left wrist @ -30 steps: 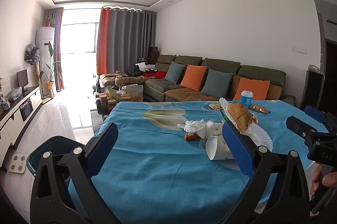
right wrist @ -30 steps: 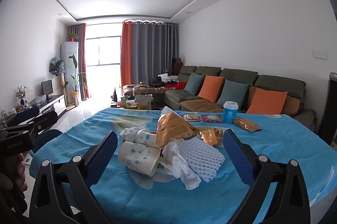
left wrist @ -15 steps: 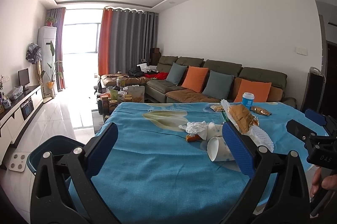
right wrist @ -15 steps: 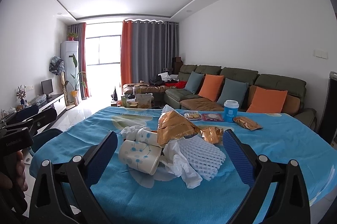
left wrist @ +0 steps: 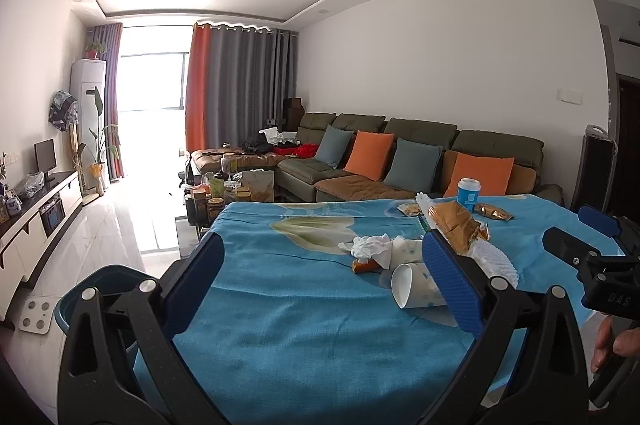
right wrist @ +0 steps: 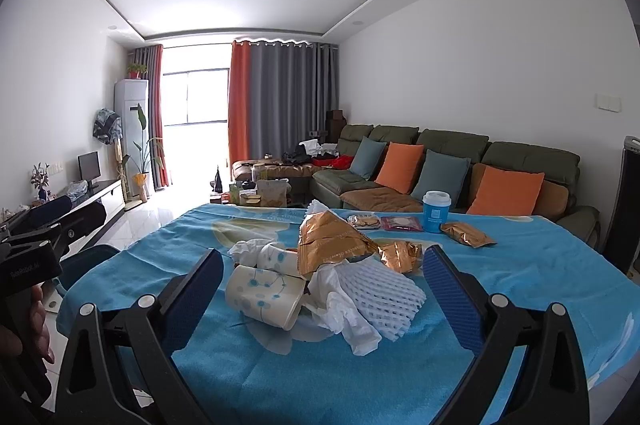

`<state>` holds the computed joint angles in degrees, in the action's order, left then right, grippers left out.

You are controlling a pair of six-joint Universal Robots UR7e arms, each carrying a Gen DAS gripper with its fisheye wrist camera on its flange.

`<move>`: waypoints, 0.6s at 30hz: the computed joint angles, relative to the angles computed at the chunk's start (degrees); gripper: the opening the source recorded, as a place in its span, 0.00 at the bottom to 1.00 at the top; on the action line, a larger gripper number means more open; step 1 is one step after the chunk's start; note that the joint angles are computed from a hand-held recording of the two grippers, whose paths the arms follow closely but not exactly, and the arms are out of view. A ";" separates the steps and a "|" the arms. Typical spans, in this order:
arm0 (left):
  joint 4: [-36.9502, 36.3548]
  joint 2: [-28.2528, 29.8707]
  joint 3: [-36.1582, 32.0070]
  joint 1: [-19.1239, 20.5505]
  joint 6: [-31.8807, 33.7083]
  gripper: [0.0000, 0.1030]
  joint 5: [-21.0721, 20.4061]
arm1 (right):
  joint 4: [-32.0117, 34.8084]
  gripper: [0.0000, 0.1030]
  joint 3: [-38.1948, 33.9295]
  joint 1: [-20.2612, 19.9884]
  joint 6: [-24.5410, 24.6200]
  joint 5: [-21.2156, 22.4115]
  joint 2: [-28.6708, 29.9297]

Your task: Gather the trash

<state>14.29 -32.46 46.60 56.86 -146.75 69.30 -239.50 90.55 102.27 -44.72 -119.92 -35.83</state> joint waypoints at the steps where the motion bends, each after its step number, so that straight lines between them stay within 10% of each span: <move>1: 0.08 0.08 -0.11 0.01 0.21 0.95 0.15 | -0.08 0.94 0.19 0.00 0.20 0.07 -0.09; 18: 3.06 1.47 -2.53 0.26 -0.40 0.95 0.08 | 1.00 0.94 0.82 -0.39 1.54 0.84 -0.83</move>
<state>17.35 -30.99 44.07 57.12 -147.15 69.38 -238.49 91.37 101.88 -43.18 -119.08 -36.65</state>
